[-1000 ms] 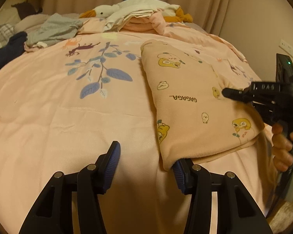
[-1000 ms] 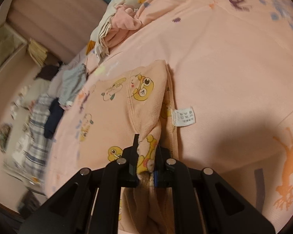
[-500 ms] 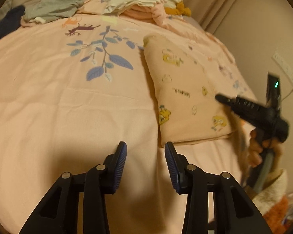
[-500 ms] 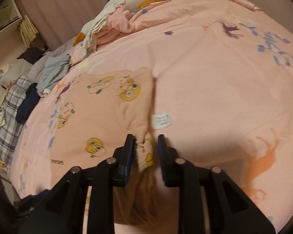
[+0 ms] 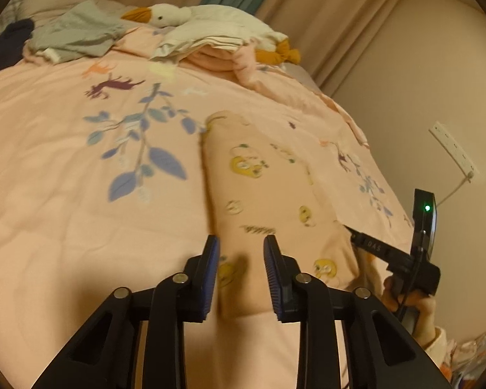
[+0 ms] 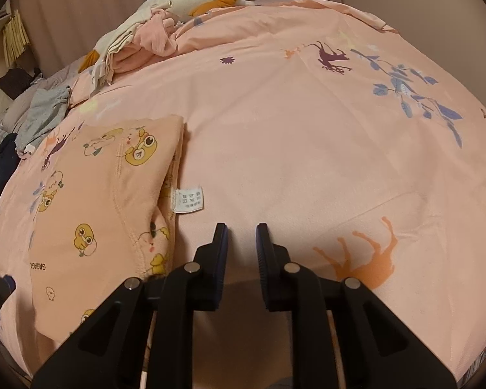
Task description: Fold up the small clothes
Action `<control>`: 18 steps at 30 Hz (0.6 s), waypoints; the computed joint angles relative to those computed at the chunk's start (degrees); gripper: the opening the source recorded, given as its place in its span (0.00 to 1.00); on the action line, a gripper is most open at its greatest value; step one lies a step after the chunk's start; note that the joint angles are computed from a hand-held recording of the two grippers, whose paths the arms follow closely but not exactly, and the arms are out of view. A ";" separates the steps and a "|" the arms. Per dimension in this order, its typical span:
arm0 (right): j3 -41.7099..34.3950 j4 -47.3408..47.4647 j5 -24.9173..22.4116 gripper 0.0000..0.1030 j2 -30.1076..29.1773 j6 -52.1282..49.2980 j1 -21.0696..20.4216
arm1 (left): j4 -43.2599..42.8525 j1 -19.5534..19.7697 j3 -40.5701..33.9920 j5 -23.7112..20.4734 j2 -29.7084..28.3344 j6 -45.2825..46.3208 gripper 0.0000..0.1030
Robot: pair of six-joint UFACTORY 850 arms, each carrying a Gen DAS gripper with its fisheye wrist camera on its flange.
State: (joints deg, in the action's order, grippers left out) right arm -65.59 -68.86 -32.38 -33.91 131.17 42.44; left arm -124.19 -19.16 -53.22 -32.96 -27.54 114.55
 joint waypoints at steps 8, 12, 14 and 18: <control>1.15 -10.88 0.94 0.14 1.63 8.47 1.40 | 8.38 -0.77 -3.79 1.01 -4.49 -8.80 0.18; 1.93 -18.63 2.09 0.17 2.33 14.33 2.22 | 7.71 -0.54 -3.69 0.64 -5.50 -8.35 0.18; 2.77 -23.60 3.59 0.17 2.77 18.90 2.34 | 8.29 -0.24 -3.42 -0.18 -5.55 -8.88 0.18; 3.17 -29.59 4.85 0.18 2.77 23.56 3.12 | 5.25 -0.62 -2.35 0.59 -5.07 -4.14 0.18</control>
